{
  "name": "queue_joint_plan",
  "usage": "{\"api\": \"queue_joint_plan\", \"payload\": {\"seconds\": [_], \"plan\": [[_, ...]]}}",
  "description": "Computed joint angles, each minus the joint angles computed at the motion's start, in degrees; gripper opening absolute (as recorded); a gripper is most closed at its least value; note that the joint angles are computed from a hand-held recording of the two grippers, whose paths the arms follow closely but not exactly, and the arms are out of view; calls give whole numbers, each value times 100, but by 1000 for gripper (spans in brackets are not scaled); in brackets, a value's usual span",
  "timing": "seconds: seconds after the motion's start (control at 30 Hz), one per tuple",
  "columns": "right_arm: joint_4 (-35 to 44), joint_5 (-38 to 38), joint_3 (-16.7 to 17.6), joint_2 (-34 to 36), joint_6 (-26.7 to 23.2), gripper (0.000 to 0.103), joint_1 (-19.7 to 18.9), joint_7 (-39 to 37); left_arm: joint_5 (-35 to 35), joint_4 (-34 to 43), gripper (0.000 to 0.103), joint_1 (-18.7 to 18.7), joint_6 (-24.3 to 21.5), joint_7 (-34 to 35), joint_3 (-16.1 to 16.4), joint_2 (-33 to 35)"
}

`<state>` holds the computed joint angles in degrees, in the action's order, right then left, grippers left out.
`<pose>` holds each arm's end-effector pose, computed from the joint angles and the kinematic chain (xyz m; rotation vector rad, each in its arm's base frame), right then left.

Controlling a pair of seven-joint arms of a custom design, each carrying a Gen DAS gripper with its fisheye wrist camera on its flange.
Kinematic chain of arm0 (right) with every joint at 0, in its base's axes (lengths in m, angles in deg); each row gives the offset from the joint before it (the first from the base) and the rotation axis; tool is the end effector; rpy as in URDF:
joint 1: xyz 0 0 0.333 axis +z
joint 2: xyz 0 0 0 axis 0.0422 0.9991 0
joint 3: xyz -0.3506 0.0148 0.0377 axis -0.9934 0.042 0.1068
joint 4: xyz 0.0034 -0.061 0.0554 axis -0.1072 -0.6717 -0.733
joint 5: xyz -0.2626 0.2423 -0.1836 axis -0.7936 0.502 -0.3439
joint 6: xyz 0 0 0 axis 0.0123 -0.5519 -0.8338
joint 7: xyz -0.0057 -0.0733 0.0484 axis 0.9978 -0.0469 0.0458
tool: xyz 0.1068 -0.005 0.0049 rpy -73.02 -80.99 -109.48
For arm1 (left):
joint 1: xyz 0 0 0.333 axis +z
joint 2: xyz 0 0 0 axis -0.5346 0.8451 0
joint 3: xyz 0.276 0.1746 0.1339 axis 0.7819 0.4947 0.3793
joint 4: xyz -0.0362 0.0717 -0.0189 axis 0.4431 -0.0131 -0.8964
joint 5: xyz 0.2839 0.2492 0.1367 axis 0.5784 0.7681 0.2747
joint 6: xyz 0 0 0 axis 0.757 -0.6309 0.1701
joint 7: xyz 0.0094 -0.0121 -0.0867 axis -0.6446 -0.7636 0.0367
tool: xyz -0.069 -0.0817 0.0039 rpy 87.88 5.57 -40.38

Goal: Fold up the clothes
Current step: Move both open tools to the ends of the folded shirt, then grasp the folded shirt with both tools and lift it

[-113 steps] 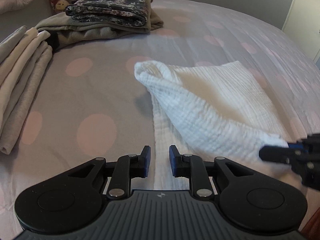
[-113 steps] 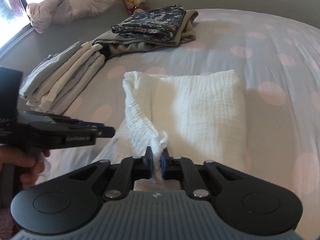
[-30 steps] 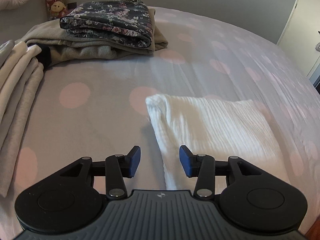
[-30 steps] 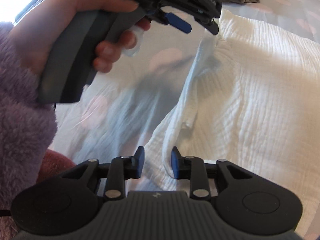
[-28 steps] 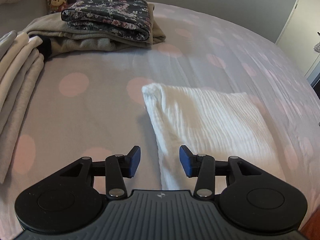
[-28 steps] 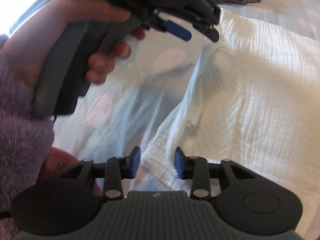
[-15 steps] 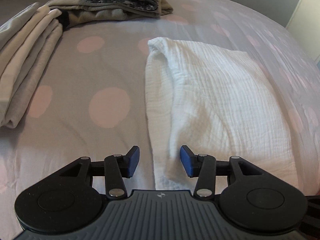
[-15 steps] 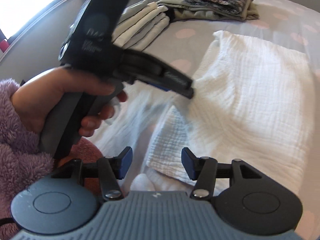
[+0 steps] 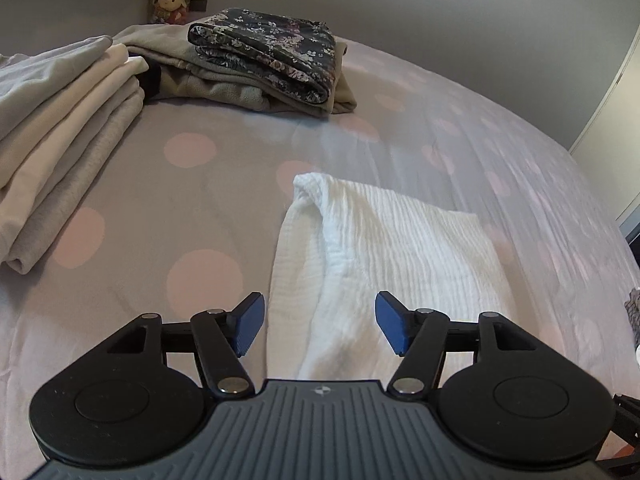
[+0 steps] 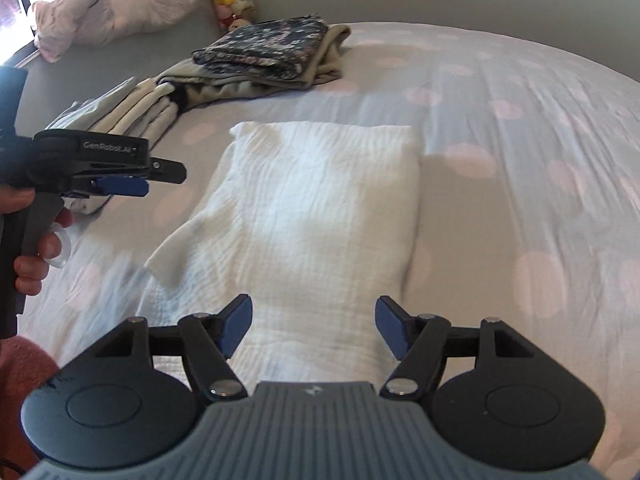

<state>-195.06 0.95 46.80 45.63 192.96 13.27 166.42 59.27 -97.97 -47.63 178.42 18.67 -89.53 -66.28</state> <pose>0.3628 0.0725 0.5317 -1.5948 1.9019 -0.5440 0.5390 -0.2818 0.5321 -1.6734 2.2301 -1.0340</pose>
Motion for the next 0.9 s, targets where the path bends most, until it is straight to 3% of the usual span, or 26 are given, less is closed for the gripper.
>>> {"api": "queue_joint_plan", "payload": {"seconds": [0.3,0.37,0.5,0.73,0.9], "plan": [[321,-324,17,635,293,80,-641,287,178,569,60,9,-3,-481,29,753],[455,-260,-113,892,395,80,-619,253,-142,588,60,107,142,-185,-74,856],[663,27,-398,1370,705,80,-516,124,-1388,540,60,449,427,1061,-492,1011],[887,1222,-1198,2051,1240,80,150,-668,-2431,720,61,550,327,1867,-633,1318],[1004,2810,-2127,2282,1374,80,1168,-1870,-2632,833,70,481,285,2327,-674,1464]]}}
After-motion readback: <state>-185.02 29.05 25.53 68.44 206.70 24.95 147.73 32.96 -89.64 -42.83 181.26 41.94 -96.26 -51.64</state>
